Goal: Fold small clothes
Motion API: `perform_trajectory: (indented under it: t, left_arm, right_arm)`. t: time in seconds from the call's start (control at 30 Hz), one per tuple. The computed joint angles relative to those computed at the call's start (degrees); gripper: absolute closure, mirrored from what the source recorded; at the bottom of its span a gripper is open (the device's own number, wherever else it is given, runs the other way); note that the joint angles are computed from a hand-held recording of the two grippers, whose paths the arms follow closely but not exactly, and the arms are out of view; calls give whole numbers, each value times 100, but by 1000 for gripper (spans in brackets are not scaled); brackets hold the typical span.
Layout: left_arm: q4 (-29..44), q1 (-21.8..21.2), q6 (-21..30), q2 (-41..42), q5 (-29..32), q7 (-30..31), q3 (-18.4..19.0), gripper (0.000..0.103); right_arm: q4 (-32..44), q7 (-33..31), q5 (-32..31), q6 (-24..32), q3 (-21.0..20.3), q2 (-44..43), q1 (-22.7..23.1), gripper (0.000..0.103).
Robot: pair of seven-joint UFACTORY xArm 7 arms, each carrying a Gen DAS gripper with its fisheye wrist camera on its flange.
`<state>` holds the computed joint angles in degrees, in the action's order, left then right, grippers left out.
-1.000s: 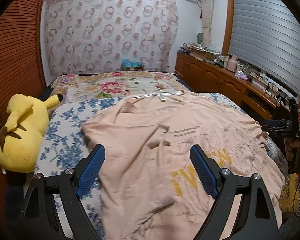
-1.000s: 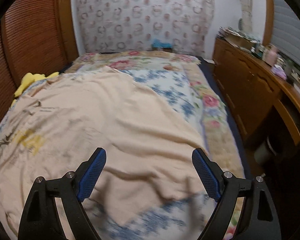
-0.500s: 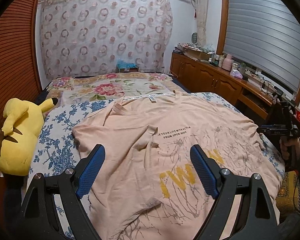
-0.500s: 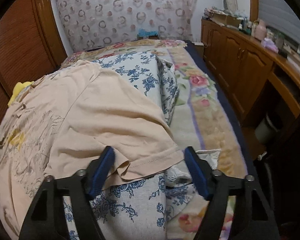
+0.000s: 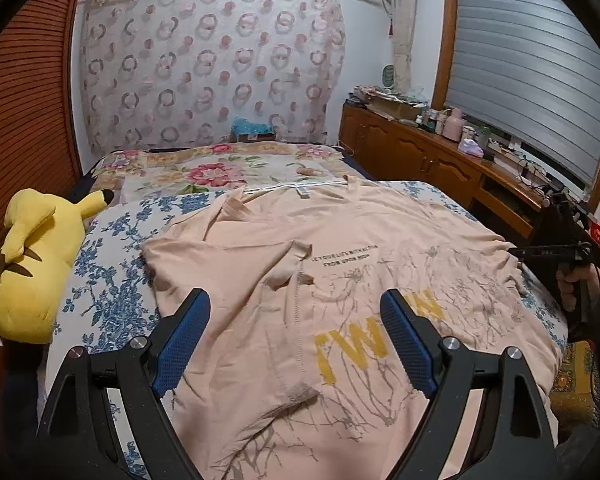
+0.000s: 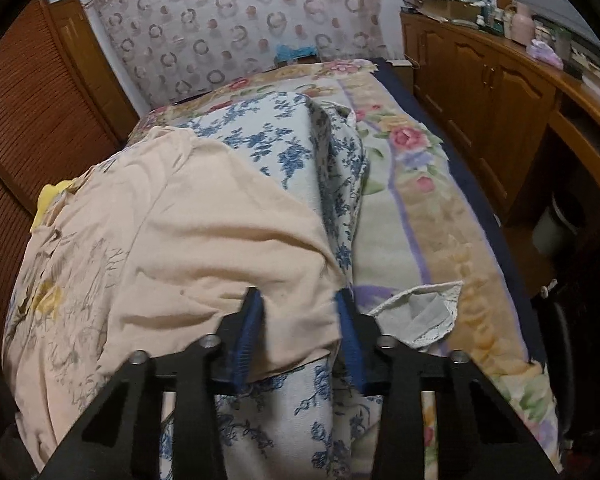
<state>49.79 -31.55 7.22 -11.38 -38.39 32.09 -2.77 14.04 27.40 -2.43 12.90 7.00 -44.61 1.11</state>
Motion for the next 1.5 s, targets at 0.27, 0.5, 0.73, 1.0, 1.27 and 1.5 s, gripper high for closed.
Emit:
perform_trajectory:
  t: [0.27,0.5,0.73,1.0,1.27,1.5]
  left_arm:
    - [-104,101,-157,-37,213,-271,-20,15]
    - [-199,95,-254,-70,378,-477,83,15]
    - [-232,-7,-265,-87,295,-429,244,15]
    - [-244,27,-231,-115,320,-420,286,15]
    - [-74,88,-87,83,71,-134,402,15]
    - [573,747,362,724,320,-40,67,15]
  right_arm:
    - [187,668,-909,625,1083,-343,-708,99]
    - [542,914,-1263,445,1235,-482,-443,100]
    - [1581,944,-1499,57,1764,283,-217,100]
    - [3045,1137,-2180,48,2518,1947,-406,82]
    - [3105,1569,-2751,485,2067,2195,-173,54]
    - [3493,2102,-3279,924,1621,2983,-81,54]
